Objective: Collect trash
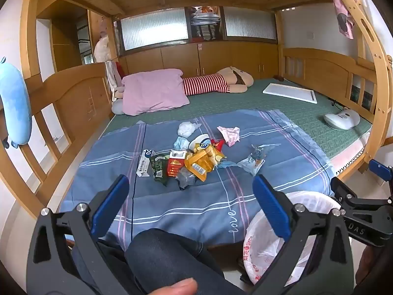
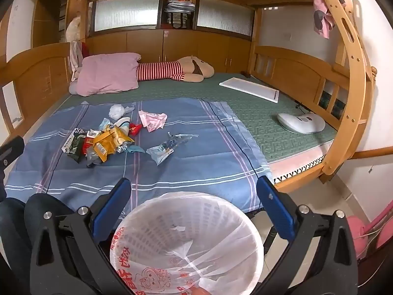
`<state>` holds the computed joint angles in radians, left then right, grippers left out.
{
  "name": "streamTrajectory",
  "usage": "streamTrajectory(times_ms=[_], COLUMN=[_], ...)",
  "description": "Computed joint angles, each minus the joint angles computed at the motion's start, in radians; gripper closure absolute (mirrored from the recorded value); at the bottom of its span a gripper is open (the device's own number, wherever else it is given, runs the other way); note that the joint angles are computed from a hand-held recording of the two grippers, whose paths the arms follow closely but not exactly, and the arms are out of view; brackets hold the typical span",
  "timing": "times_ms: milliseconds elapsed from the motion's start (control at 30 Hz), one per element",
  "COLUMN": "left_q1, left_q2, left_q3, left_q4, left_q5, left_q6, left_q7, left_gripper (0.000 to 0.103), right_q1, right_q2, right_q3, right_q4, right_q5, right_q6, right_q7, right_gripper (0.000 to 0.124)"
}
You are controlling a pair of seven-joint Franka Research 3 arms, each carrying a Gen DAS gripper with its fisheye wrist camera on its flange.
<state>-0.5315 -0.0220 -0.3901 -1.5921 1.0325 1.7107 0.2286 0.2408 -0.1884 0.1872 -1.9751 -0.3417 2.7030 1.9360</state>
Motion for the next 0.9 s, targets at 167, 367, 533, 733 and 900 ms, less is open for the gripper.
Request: streamTrajectory(times_ms=[167, 367, 533, 733, 900], left_q1=[0.000, 0.000, -0.001, -0.001, 0.004], left_q2=[-0.001, 0.000, 0.004, 0.001, -0.002], left_q3=[0.001, 0.000, 0.001, 0.002, 0.003], left_q4=[0.000, 0.001, 0.002, 0.000, -0.007], left_q5=[-0.003, -0.003, -0.004, -0.008, -0.011], left_q6=[0.001, 0.000, 0.001, 0.004, 0.010], left_q7=[0.001, 0.001, 0.001, 0.001, -0.001], left_gripper=[0.003, 0.003, 0.003, 0.003, 0.003], right_q1=[-0.007, 0.016, 0.010, 0.014, 0.015], right_q2=[-0.003, -0.003, -0.002, -0.001, -0.002], right_q3=[0.009, -0.008, 0.000, 0.000, -0.001], right_q4=[0.001, 0.006, 0.001, 0.002, 0.003], right_q5=[-0.034, 0.032, 0.032, 0.041, 0.053], right_q6=[0.004, 0.008, 0.017, 0.016, 0.017], right_q7=[0.020, -0.041, -0.039, -0.044, -0.055], right_gripper=[0.024, 0.024, 0.024, 0.024, 0.024])
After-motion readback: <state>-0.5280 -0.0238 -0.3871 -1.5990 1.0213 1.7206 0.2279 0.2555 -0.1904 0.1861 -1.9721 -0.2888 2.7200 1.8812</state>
